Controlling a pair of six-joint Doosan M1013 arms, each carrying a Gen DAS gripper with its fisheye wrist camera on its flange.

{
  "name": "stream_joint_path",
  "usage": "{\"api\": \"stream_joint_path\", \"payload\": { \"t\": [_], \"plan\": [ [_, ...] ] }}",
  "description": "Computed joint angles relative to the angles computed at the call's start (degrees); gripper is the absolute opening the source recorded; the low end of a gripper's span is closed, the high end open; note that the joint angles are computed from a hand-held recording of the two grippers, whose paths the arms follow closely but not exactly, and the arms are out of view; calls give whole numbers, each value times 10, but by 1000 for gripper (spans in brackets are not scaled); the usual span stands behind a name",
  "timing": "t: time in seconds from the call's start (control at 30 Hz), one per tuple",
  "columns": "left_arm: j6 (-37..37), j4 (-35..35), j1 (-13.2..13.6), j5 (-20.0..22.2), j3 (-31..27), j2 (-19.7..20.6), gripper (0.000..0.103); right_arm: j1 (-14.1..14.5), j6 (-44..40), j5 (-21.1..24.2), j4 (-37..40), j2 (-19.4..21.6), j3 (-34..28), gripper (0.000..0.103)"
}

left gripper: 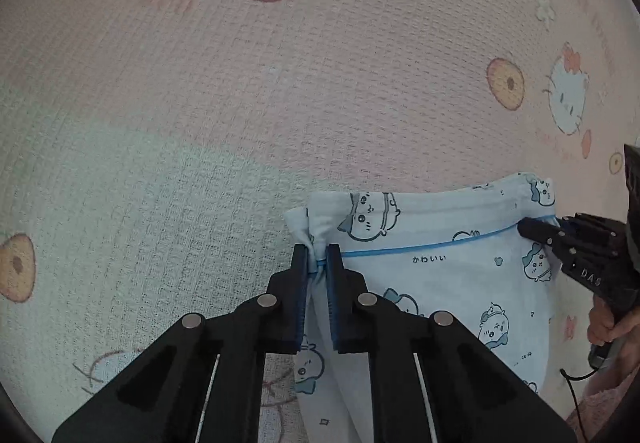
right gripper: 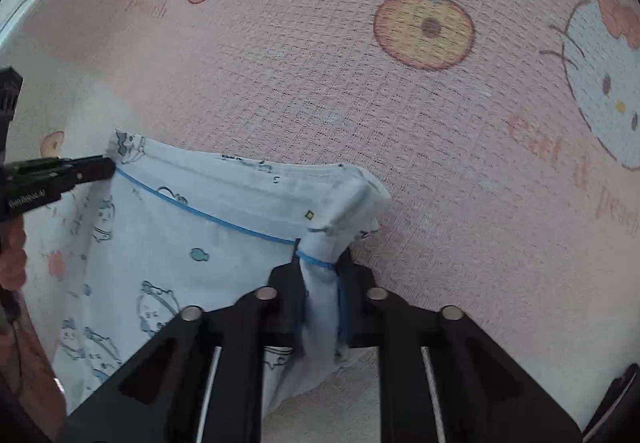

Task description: Fold clothes

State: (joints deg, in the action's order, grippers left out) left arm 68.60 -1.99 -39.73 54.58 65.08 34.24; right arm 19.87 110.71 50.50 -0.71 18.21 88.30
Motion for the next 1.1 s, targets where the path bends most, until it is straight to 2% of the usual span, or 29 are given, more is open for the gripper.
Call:
{"api": "stream_joint_path", "payload": {
  "t": [0.13, 0.23, 0.27, 0.33, 0.37, 0.47, 0.5, 0.57, 0.6, 0.63, 0.73, 0.8, 0.9, 0.97, 1.03, 1.07, 1.1],
  "plan": [
    [52, -57, 2, -34, -3, -7, 8, 3, 47, -16, -58, -32, 23, 10],
    [84, -65, 0, -30, -30, 10, 9, -2, 85, -14, -87, -45, 36, 11],
    [85, -66, -1, -12, -54, 27, 10, -8, 86, 0, -78, -33, 30, 13],
    [43, -27, -11, 69, -94, 53, 13, -19, 90, 32, -60, -7, 14, 26],
    [19, -22, -12, 87, -98, 56, 13, -24, 92, 44, -51, 4, 7, 30],
    [-7, -75, -2, 37, -40, 13, 15, -15, 149, 6, -86, -15, 17, 31],
    [-17, -68, -4, 37, -23, -2, 23, -9, 180, -14, -111, -29, 29, 32],
    [-35, -60, -9, 51, 5, -26, 35, 6, 257, -24, -171, -53, 47, 39],
    [-38, -76, -10, 67, 17, -36, 36, 9, 276, -23, -171, -69, 62, 39],
    [-41, -91, -11, 82, 30, -46, 36, 9, 285, -20, -159, -86, 76, 39],
    [-65, -128, -19, 78, 91, -86, 36, 20, 241, -41, -22, -154, 142, 39],
    [-83, -143, -26, 65, 133, -114, 36, 39, 217, -47, 43, -177, 168, 39],
    [-87, -181, -38, 53, 181, -138, 36, 83, 231, -70, 107, -203, 209, 44],
    [-88, -187, -44, 55, 203, -147, 36, 106, 264, -61, 104, -205, 221, 45],
    [-95, -181, -44, 41, 233, -168, 36, 130, 330, -40, 62, -208, 226, 45],
    [-88, -192, -41, 32, 250, -178, 36, 133, 331, -53, 72, -210, 231, 46],
    [-80, -232, -34, 14, 266, -185, 36, 134, 328, -66, 85, -212, 236, 48]
  ]
}}
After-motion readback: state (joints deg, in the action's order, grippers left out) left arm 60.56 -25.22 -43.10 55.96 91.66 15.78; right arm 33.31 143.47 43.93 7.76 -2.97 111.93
